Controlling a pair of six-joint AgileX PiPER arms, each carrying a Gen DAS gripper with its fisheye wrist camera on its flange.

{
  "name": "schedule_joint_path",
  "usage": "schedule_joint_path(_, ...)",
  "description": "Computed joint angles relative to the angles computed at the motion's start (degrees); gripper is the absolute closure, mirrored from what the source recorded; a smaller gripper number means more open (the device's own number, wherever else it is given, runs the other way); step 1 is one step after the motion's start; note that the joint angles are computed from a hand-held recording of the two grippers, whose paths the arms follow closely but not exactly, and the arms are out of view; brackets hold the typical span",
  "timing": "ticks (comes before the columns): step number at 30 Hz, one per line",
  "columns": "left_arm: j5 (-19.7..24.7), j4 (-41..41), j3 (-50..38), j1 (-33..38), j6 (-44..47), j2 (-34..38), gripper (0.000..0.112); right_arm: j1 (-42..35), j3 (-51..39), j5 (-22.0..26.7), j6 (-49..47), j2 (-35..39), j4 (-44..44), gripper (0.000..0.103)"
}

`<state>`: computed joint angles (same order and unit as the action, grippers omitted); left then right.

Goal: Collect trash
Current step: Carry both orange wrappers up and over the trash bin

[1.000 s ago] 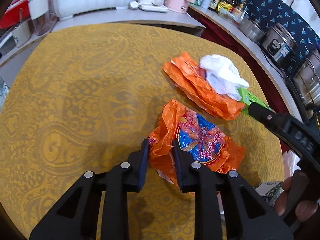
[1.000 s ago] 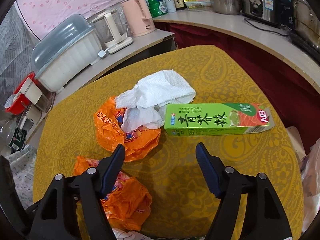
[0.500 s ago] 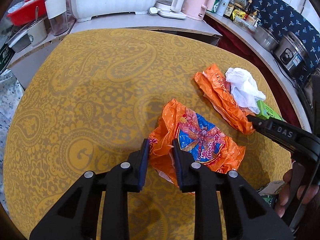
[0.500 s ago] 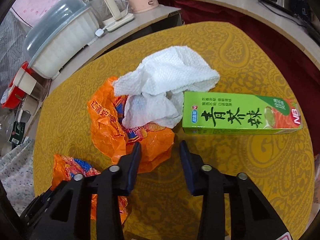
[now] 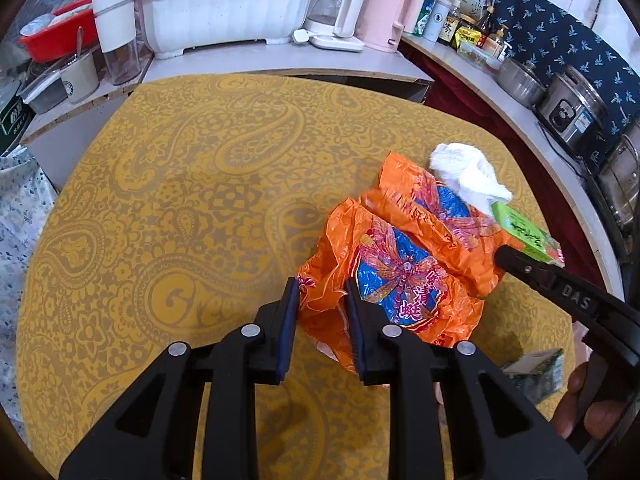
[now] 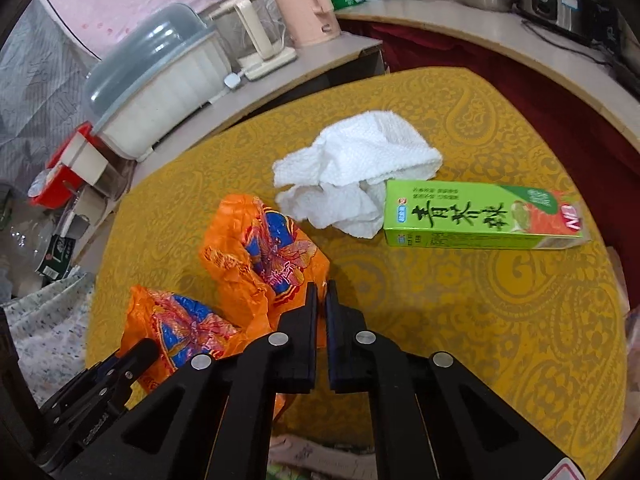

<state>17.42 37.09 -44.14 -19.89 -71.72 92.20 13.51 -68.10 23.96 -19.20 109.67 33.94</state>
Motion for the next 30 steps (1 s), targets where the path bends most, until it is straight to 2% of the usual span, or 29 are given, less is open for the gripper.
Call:
schedule_joint_path(8, 7.83, 4.70, -1.72, -6.50, -5.72, -7.57, 0.090, -4.96, 8.47, -1.76, -6.83, -13.80, 6.36, 0.099)
schedule_joint_path(15, 16.33, 8.35, -6.66, -15.44, -9.29, -11.91, 0.090, -13.15, 12.62, 1.75, -12.89, -25.26, 10.71, 0.099)
schedule_joint_path(20, 21.63, 10.68, -11.99, -23.34, -11.37, -11.21, 0.090, -22.52, 15.66, 6.48, -18.78, -32.84, 14.49, 0.099)
schedule_joint_path(23, 24.38, 12.15, -15.73, -28.57, -12.75, -9.35, 0.090, -30.81, 17.35, 10.76, -24.35, -36.49, 18.21, 0.099)
schedule_joint_path(30, 27.63, 13.11, -24.75, -36.99, -12.29, -3.05, 0.090, -50.54, 18.11, 21.53, -34.82, -38.79, 24.11, 0.099)
